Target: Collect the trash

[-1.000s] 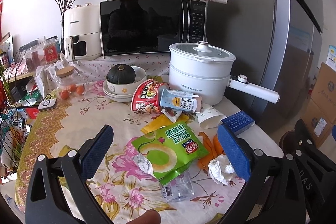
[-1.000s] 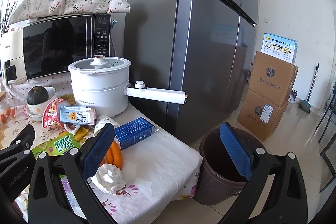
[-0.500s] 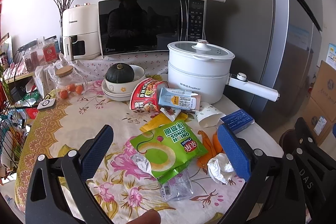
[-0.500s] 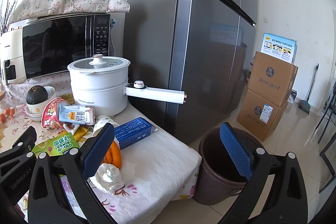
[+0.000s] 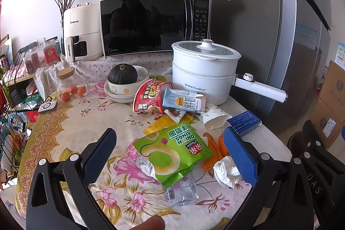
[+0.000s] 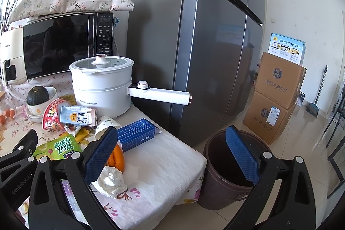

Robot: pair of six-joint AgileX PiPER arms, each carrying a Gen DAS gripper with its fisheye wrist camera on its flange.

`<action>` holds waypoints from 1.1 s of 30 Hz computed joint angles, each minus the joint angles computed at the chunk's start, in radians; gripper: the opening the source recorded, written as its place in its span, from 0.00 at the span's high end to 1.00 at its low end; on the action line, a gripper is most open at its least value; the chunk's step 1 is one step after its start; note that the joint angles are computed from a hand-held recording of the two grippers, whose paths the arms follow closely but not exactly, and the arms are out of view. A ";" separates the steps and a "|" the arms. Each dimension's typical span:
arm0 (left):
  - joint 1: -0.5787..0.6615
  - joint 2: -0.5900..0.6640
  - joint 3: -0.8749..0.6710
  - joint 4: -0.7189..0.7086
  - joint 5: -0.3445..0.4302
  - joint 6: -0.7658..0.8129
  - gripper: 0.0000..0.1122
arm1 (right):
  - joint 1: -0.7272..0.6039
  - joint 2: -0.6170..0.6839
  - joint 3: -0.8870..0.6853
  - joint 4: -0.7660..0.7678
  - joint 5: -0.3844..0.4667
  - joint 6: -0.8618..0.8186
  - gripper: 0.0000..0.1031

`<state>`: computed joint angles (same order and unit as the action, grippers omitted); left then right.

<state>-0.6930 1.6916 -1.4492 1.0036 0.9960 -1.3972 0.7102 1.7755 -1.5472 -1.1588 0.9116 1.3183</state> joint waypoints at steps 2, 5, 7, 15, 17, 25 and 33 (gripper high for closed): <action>0.001 0.001 0.002 -0.001 -0.002 0.000 0.14 | -0.001 0.000 -0.001 0.001 0.000 -0.001 0.07; 0.001 0.001 0.007 -0.003 -0.004 0.000 0.14 | -0.002 0.001 -0.002 0.007 -0.001 -0.006 0.07; 0.001 0.002 0.007 -0.002 -0.004 -0.001 0.14 | -0.002 0.005 -0.008 0.014 0.000 -0.014 0.07; 0.014 0.009 0.004 -0.034 -0.005 0.027 0.14 | -0.012 0.017 -0.026 0.050 -0.002 -0.041 0.07; 0.027 0.020 -0.009 -0.069 -0.008 0.063 0.14 | -0.024 0.024 -0.040 0.091 -0.008 -0.068 0.07; 0.082 0.072 -0.054 -0.216 -0.027 0.197 0.14 | -0.073 0.059 -0.088 0.272 -0.040 -0.208 0.07; 0.158 0.169 -0.147 -0.411 -0.015 0.364 0.14 | -0.121 0.110 -0.152 0.445 -0.013 -0.355 0.07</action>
<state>-0.5354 1.8606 -1.5965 0.5921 0.9814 -1.0328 0.5892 1.8854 -1.6988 -0.7138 0.8987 0.9635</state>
